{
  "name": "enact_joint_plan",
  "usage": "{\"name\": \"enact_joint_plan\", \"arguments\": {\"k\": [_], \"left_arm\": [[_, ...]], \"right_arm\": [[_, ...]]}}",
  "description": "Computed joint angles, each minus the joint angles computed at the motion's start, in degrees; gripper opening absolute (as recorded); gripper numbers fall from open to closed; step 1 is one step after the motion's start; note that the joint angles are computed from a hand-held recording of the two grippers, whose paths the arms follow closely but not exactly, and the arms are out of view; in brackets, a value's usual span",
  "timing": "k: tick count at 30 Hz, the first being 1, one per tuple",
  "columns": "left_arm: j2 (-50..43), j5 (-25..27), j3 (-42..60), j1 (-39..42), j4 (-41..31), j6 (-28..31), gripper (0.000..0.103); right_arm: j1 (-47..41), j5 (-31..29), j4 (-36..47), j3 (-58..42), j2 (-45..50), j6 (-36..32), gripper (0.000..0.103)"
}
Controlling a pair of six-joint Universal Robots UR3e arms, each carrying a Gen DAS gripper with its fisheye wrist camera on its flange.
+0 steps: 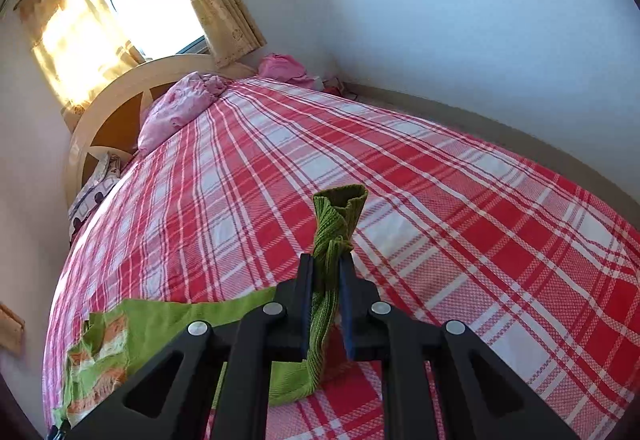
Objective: Fold small clothes
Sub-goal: 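Lift the sleeve with the right tool and carry it across the sweater body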
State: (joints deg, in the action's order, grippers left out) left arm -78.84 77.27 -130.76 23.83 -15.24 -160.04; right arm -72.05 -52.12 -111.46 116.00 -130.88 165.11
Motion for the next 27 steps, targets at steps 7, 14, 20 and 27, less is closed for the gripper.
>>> {"name": "enact_joint_plan", "arguments": {"k": [7,14,20,27], "left_arm": [[4.8,-4.8,-1.6,8.1,-3.2,2.8,0.103],[5.1,-7.2,-4.3,13.9,-4.0,5.7,0.103],[10.3,-11.5,-8.4,19.6,-6.9,10.3,0.103],[16.1,-16.8,-10.7,26.3,-12.6,14.8,0.103]], "right_arm": [[15.9,-5.0,-7.1,-12.0,7.7,10.2,0.012],[40.6,-19.2,-13.9,-30.9,22.1,19.6,0.011],[60.3,-31.2,-15.2,-48.2,36.6,24.1,0.011],[75.7,-39.7,-11.8,-69.9,53.7,25.4,0.011]]}}
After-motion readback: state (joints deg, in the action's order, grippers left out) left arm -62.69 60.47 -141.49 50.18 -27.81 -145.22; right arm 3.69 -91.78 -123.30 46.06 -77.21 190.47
